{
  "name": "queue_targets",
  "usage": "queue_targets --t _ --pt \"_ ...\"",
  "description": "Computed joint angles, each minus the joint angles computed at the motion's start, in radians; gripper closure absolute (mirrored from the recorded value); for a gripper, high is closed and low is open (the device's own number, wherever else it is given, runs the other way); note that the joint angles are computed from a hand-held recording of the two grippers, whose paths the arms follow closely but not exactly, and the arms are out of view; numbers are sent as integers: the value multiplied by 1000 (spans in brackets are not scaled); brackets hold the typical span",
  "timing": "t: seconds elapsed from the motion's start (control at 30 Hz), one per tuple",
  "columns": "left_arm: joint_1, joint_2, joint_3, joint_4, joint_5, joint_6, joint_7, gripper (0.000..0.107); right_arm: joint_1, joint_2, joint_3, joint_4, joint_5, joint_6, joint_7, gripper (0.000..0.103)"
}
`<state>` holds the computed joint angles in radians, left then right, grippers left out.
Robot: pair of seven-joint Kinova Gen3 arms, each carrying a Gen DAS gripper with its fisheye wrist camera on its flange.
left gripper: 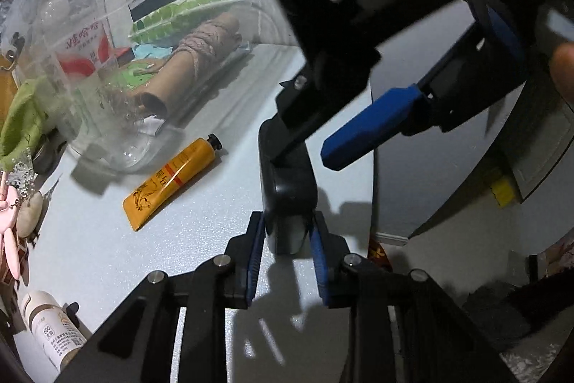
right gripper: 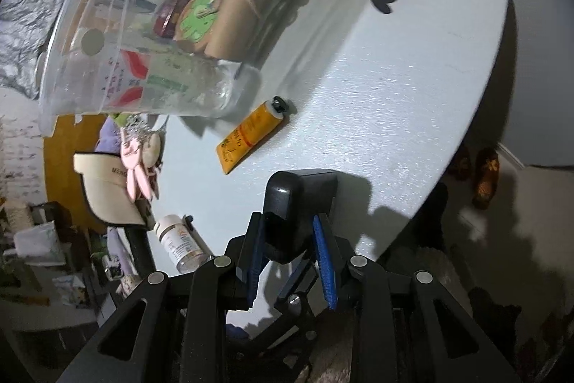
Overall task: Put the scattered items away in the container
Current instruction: 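Close the right gripper on the black case while the left gripper holds it, then open the left gripper and pull it away from the black case, then carry the black case with the right gripper over the clear box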
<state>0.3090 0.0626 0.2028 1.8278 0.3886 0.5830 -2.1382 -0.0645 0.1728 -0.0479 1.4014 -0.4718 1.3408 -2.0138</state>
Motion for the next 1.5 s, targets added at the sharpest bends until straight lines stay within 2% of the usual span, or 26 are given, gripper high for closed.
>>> queue_targets --t 0.07,0.2,0.37,0.43,0.73,0.9,1.07,1.13,1.2,1.3,1.4,1.5 --pt "0 -6 0 12 7 -16 -3 82 -3 22 0 -28 0 29 -20 74" --pt "10 -25 1 42 0 -54 -5 82 -38 89 -10 -138 69 123 -64 66" --pt "17 -29 3 60 2 -92 -16 82 -83 189 -23 -259 145 227 -77 65" --pt "14 -30 0 64 19 -94 -34 82 -85 214 -27 -270 148 246 -76 65" --pt "-3 -26 -5 65 96 -79 -117 82 -25 197 -27 -185 58 197 -70 65" --pt "-43 -12 -24 26 164 33 -170 77 17 171 -18 -117 -6 163 -81 70" --pt "-92 -47 -60 26 246 130 -251 77 78 132 -11 -6 -102 99 -50 73" --pt "-114 -42 -80 -4 256 180 -215 77 83 120 1 26 -134 77 -18 74" --pt "-122 -35 -82 -38 225 202 -139 77 90 110 26 63 -187 55 38 76" --pt "-134 -30 -91 -90 171 221 -17 77 182 107 -25 122 -306 17 122 77" --pt "-156 -34 -104 -138 146 244 105 77 212 102 -9 108 -421 41 202 77" --pt "-174 -33 -114 -176 124 253 192 77 255 106 -7 45 -531 74 238 77"
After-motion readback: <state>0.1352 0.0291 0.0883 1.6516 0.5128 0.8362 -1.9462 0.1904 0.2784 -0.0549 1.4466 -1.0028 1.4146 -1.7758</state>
